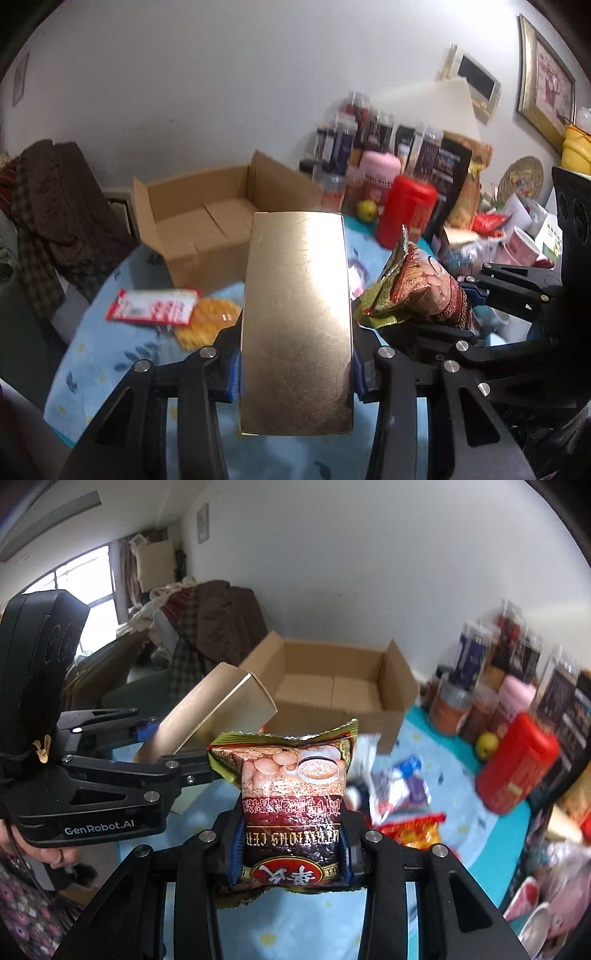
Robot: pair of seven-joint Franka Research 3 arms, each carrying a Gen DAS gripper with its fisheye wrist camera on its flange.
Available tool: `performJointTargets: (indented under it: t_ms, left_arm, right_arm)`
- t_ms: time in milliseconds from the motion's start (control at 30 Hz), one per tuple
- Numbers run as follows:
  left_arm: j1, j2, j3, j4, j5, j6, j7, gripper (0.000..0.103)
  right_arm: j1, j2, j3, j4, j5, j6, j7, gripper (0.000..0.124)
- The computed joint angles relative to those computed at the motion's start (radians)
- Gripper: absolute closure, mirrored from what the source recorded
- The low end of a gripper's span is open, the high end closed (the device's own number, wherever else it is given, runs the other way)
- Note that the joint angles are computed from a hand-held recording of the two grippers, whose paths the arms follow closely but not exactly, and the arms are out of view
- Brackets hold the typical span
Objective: Organize snacks
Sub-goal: 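Carry the gold box and nut bag into the cardboard box and release both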
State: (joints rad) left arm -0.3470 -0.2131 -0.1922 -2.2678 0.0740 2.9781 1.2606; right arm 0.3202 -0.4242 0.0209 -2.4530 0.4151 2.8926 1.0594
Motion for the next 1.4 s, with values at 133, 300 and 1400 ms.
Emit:
performJointTargets:
  t_ms: [133, 300, 1400]
  left_arm:
    - [0.004, 0.027, 0.013, 0.041, -0.007, 0.026, 0.016, 0.060]
    - [-0.004, 0.087, 0.041, 0.119, -0.071, 0.047, 0.095, 0.060]
    - [0.126, 0.747, 0.007, 1.088, 0.158, -0.292, 0.107, 0.060]
  right_arm:
    - [0.014, 0.032, -0.018, 0.051, 0.010, 0.009, -0.025, 0.086]
    - [0.009, 0.095, -0.017, 0.129, 0.017, 0.030, -0.053, 0.086]
    - [-0.135, 0.818, 0.036, 1.084, 0.006, -0.226, -0.046, 0.086]
